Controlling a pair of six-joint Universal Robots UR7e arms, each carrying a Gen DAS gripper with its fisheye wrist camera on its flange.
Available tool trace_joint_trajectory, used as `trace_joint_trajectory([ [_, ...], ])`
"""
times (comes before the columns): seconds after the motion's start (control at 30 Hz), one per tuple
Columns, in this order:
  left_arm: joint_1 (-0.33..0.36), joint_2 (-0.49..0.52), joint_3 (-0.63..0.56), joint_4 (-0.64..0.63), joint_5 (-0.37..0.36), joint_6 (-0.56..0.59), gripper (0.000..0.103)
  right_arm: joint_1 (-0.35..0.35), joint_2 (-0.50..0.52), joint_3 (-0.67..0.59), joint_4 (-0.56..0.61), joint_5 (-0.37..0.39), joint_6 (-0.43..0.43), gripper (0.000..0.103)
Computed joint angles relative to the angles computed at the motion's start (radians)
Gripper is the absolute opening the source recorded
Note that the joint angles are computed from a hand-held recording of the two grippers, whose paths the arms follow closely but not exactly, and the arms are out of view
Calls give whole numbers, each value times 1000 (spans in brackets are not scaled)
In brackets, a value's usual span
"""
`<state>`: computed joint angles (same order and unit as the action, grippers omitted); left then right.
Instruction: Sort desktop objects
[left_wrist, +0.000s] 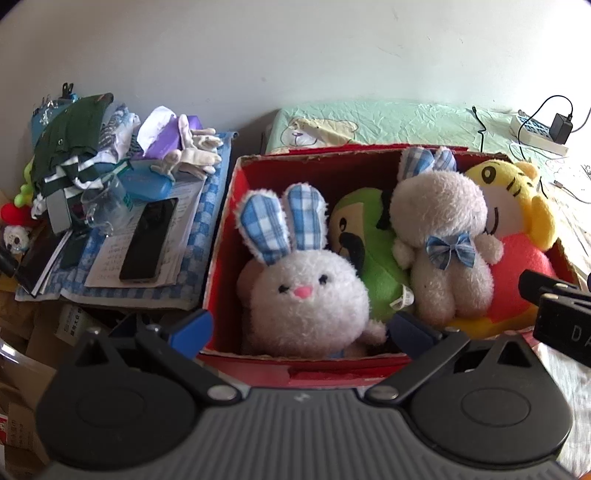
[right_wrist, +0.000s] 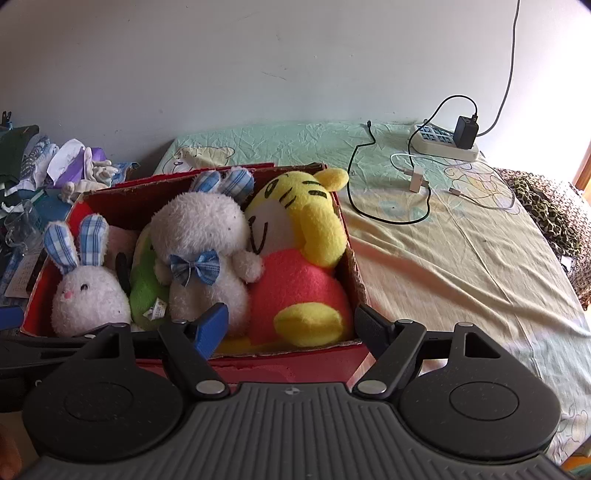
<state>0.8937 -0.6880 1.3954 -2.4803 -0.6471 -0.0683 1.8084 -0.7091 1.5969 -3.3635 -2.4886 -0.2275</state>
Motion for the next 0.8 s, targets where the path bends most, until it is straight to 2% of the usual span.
trace_joint_trajectory([
  [0.17, -17, 9, -52, 92, -2, -31, 103, 16, -4, -12, -63, -4, -62, 78],
  [0.23, -20, 3, -53, 89, -31, -33, 103, 21, -8, -12, -71, -12, -66, 78],
  [0.37, -29, 11, -49, 65, -23, -24, 103, 19, -13, -6, -93, -28, -72, 79],
  [0.5, -31, 23, -55, 69, -15, -40, 102, 8, -33, 15, -86, -16, -45, 79],
  [0.8, -34, 34, -62, 42, -16, -32, 102, -2, -50, 28, -86, 11, -45, 79],
])
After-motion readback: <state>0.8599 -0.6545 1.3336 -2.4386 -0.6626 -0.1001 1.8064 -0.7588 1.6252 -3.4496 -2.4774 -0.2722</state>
